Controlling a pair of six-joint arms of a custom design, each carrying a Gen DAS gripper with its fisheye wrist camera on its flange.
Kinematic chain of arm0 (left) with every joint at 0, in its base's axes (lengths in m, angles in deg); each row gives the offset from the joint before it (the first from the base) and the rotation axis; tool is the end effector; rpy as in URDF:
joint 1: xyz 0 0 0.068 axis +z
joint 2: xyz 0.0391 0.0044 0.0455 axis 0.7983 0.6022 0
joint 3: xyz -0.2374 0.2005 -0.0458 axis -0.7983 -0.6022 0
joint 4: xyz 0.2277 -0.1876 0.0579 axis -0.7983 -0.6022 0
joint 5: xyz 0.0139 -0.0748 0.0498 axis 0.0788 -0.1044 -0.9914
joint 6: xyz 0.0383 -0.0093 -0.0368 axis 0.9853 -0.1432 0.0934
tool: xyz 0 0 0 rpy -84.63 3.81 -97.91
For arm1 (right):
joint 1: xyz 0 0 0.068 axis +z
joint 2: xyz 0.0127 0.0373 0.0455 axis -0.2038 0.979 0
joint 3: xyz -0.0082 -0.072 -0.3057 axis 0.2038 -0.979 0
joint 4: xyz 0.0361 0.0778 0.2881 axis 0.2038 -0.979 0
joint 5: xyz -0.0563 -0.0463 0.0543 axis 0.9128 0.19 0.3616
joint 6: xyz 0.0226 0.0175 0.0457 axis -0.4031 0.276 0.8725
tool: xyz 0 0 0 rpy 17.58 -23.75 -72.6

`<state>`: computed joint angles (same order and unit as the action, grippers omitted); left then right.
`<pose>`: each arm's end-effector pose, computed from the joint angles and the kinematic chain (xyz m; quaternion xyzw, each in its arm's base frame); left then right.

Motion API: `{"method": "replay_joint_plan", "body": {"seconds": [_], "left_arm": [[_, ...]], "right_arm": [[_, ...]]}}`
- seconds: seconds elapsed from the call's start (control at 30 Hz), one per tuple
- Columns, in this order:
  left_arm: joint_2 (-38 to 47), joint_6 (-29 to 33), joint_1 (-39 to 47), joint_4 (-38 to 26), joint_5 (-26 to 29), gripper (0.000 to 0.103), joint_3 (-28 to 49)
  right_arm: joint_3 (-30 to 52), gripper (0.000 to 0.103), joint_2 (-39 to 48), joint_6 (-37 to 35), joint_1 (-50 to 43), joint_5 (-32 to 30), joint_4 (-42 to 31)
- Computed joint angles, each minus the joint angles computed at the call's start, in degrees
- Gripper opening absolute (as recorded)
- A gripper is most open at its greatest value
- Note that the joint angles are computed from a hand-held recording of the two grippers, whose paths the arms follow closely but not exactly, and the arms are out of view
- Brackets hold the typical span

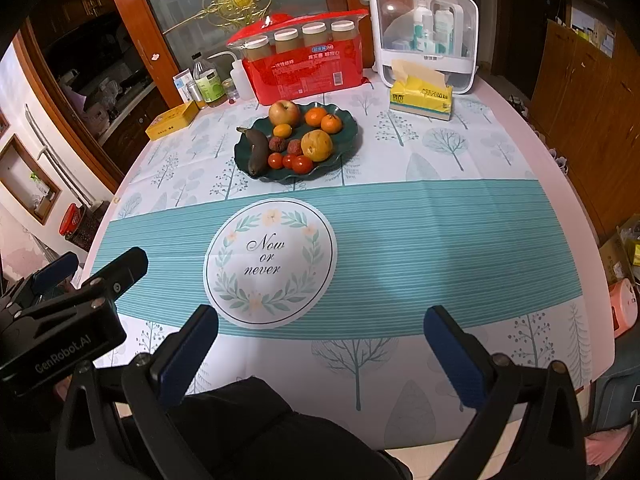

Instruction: Organize fruits

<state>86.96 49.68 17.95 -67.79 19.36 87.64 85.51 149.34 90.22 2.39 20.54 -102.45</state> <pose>0.2529 -0.1588 0.3833 -0.0256 0.9433 0.0357 0.3290 0.2207 0.0557 0.3794 -0.0058 0.9539 0.0725 0.2912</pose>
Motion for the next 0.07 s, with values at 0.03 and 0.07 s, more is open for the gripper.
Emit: {"method": "replay_joint_plan", "body": {"seconds": [0.03, 0.07], "left_arm": [[-0.2, -0.1, -0.1, 0.1, -0.1, 0.102, -0.4], [0.0, 0.1, 0.1, 0.1, 0.1, 0.102, 0.0]], "right_arm": [[-0.5, 0.103, -0.4, 0.2, 0.3, 0.1, 0.0], [-0.4, 0.103, -0.4, 0.2, 0.2, 0.1, -0.1]]}}
